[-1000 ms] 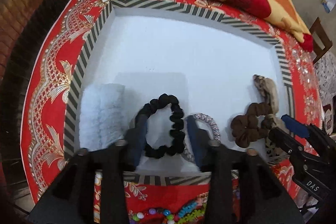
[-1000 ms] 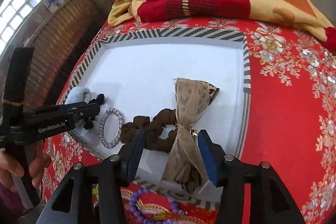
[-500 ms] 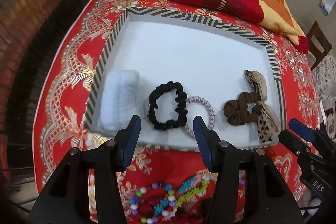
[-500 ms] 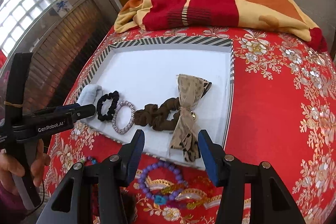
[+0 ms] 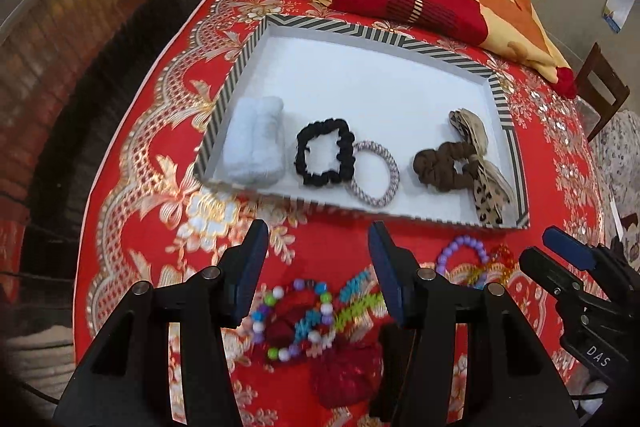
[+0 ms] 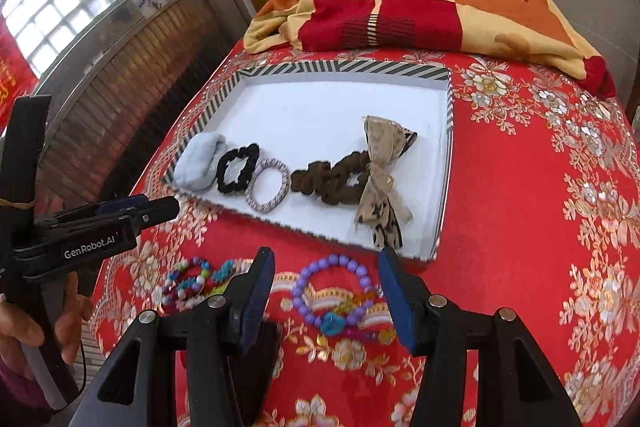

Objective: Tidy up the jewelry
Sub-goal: 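Move both grippers toward the red pouch and black velvet case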

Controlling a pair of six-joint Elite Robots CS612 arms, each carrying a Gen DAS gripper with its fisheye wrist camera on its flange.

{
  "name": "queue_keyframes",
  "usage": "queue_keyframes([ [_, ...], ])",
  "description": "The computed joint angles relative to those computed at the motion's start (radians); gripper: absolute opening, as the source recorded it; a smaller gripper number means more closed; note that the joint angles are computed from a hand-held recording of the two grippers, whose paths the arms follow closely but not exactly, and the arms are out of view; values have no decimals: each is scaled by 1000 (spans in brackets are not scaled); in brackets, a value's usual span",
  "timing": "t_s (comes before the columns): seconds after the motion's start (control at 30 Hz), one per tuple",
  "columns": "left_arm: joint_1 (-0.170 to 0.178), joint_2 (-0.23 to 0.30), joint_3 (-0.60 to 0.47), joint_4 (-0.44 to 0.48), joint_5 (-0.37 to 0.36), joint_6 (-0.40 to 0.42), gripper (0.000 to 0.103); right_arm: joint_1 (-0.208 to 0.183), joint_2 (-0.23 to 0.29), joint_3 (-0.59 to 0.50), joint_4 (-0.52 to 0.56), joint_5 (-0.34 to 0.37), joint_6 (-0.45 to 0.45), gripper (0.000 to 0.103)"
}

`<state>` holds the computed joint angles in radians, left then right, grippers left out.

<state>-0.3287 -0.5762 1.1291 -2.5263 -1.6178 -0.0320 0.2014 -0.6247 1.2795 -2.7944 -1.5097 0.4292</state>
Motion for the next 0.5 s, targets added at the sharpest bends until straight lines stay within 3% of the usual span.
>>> queue_keyframes([
  [0.17,-1,-40,78,-51,7,-21,52,11,-22,39,-25,-18,-10,57],
  [0.5,-3,-100,196,-122,5,-47,52,33,-57,98,-50,-23,-33,58],
])
